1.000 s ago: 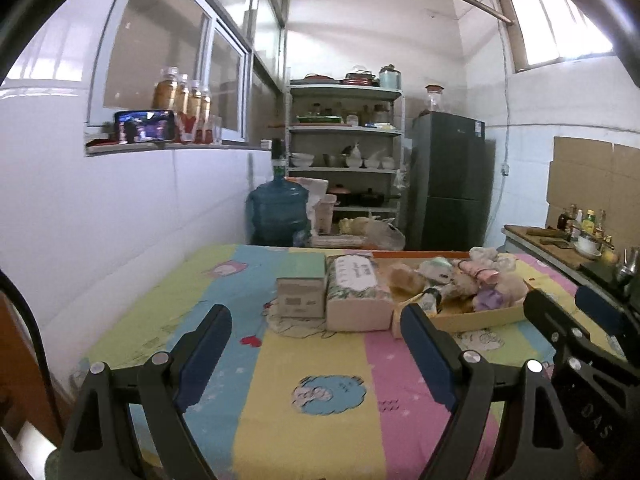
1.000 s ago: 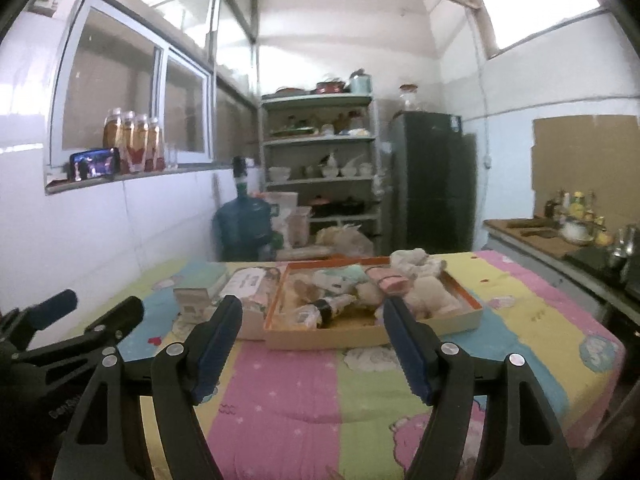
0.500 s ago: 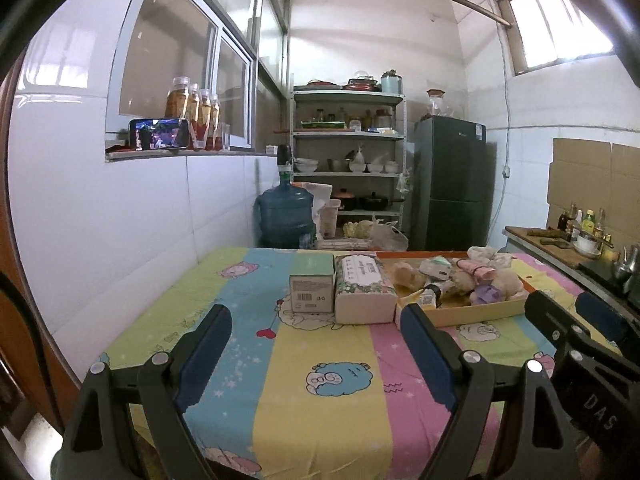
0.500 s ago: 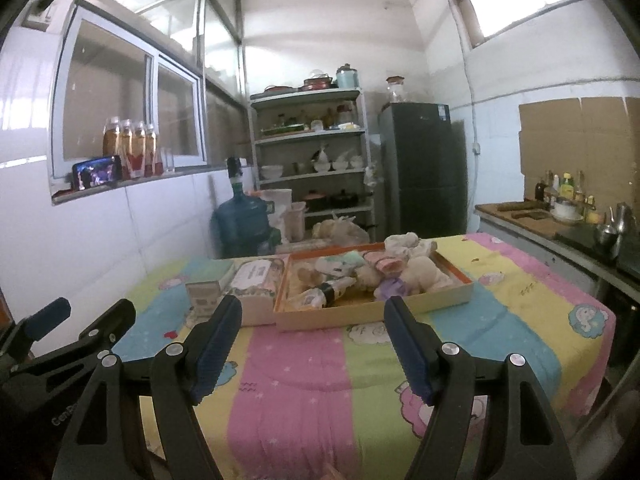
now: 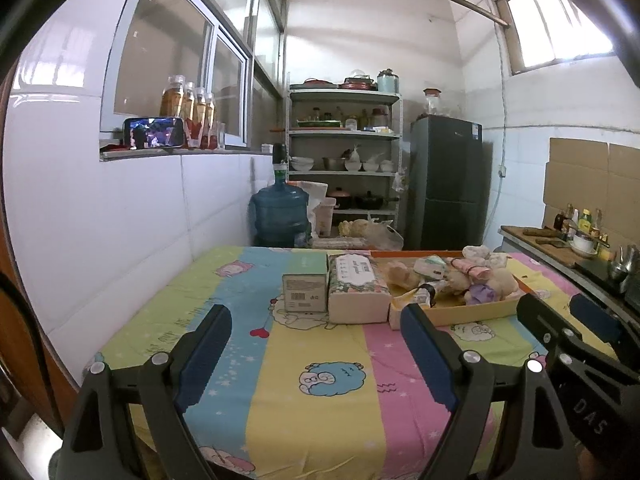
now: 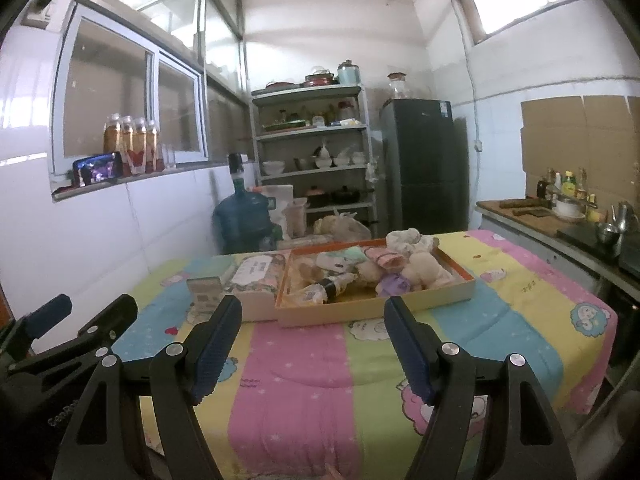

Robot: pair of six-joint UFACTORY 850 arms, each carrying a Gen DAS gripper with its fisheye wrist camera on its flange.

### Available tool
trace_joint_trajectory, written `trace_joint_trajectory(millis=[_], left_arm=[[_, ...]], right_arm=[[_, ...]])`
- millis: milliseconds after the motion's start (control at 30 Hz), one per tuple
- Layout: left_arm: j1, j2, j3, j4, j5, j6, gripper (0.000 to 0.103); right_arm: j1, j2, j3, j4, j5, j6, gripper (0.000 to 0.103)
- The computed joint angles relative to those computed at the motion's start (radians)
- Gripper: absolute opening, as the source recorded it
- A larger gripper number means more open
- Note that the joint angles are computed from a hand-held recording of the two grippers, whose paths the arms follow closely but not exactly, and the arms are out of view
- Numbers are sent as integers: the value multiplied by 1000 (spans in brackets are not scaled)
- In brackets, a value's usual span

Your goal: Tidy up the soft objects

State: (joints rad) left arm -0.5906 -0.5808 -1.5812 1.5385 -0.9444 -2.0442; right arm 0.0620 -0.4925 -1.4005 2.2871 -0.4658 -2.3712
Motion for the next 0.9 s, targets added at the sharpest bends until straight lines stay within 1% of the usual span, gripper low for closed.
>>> trace_joint_trajectory(millis=[167,467,900], left_arm=[[7,-5,-9,-14,14,-3,86],[7,-3,-2,-7,18,-11,86],[7,0,2,-13,30,-12,86]], right_arm=[[4,3,6,72,2,-72,75],[6,7,15,83,-12,-93,75],[10,23,38,173,-27,-186,75]])
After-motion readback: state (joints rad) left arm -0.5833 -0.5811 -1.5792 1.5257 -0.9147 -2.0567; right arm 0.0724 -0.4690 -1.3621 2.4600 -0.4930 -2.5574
